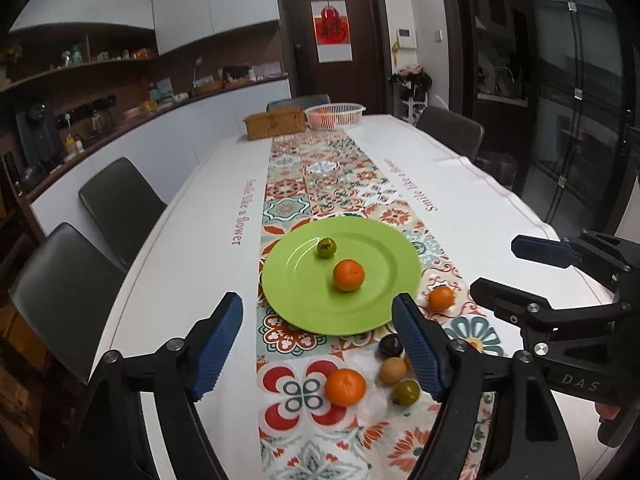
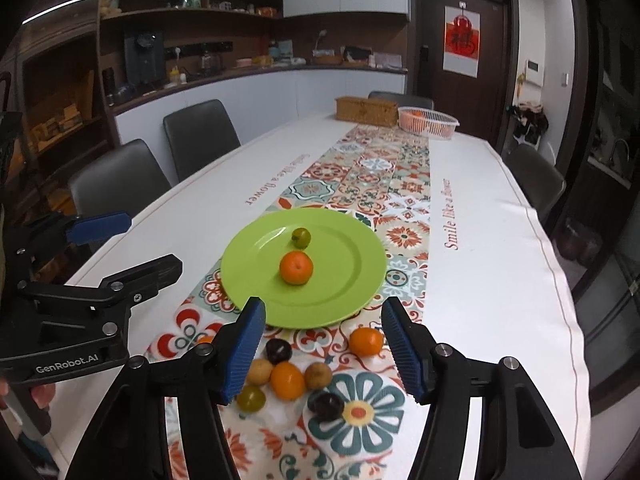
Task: Organize fruits
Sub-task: 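Withdraw both open tools from the plate back toward the fruit pile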
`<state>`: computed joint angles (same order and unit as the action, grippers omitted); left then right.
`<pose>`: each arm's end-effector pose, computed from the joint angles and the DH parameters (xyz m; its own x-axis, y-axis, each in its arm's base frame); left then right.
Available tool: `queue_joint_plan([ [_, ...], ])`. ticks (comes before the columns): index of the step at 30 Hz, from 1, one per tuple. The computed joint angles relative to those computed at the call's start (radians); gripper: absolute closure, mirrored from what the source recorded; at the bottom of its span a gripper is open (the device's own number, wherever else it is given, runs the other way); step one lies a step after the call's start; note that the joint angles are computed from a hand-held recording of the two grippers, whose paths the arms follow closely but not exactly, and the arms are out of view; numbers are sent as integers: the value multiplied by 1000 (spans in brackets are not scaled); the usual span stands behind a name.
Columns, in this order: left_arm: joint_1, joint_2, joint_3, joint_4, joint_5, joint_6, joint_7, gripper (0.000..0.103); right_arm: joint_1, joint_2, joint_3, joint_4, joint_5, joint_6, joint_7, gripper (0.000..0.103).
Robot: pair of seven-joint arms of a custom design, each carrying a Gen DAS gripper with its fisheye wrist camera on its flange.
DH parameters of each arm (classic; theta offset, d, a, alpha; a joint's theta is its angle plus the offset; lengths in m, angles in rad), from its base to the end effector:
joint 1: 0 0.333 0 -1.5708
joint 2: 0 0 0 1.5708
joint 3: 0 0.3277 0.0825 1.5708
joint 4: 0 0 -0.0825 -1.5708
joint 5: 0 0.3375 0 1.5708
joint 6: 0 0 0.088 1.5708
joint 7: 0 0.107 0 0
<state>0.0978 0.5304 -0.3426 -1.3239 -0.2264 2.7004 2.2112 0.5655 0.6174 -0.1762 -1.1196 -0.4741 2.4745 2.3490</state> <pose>0.7115 -0.0957 0.5666 -0.5148 -0.8499 -0.1127 -0.4766 0.3930 -0.7864 0.6641 0.3247 0.5617 -0.0511 -0.9987 -0.0044 -0.6347 0.0359 -0.7719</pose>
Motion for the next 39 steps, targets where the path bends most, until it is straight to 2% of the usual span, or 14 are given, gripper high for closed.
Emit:
queue_joint_plan([
  [6, 47, -113, -44, -190, -79, 101, 45, 18, 48, -112, -29, -177, -112, 58, 104, 36],
  [8, 55, -134, -52, -230, -103, 103, 63, 14, 51, -137, -24, -218, -151, 69, 128, 36],
  [14, 63, -160, -63, -297, -178, 99, 129, 14, 44, -199, 4, -327, -243, 98, 192, 36],
  [22, 103, -182, -135, -398, -329, 222, 314, 14, 20, -238, 36, -419, -328, 136, 265, 36],
  [31, 114, -171, -152, -434, -411, 200, 413, 22, -11, -232, 53, -472, -341, 191, 275, 36],
  [37, 87, -138, -121, -413, -402, 136, 417, 33, -6, -203, 48, -469, -328, 193, 224, 36],
  [39, 81, -122, -112, -394, -393, 102, 411, 39, -14, -188, 56, -464, -295, 202, 189, 37],
])
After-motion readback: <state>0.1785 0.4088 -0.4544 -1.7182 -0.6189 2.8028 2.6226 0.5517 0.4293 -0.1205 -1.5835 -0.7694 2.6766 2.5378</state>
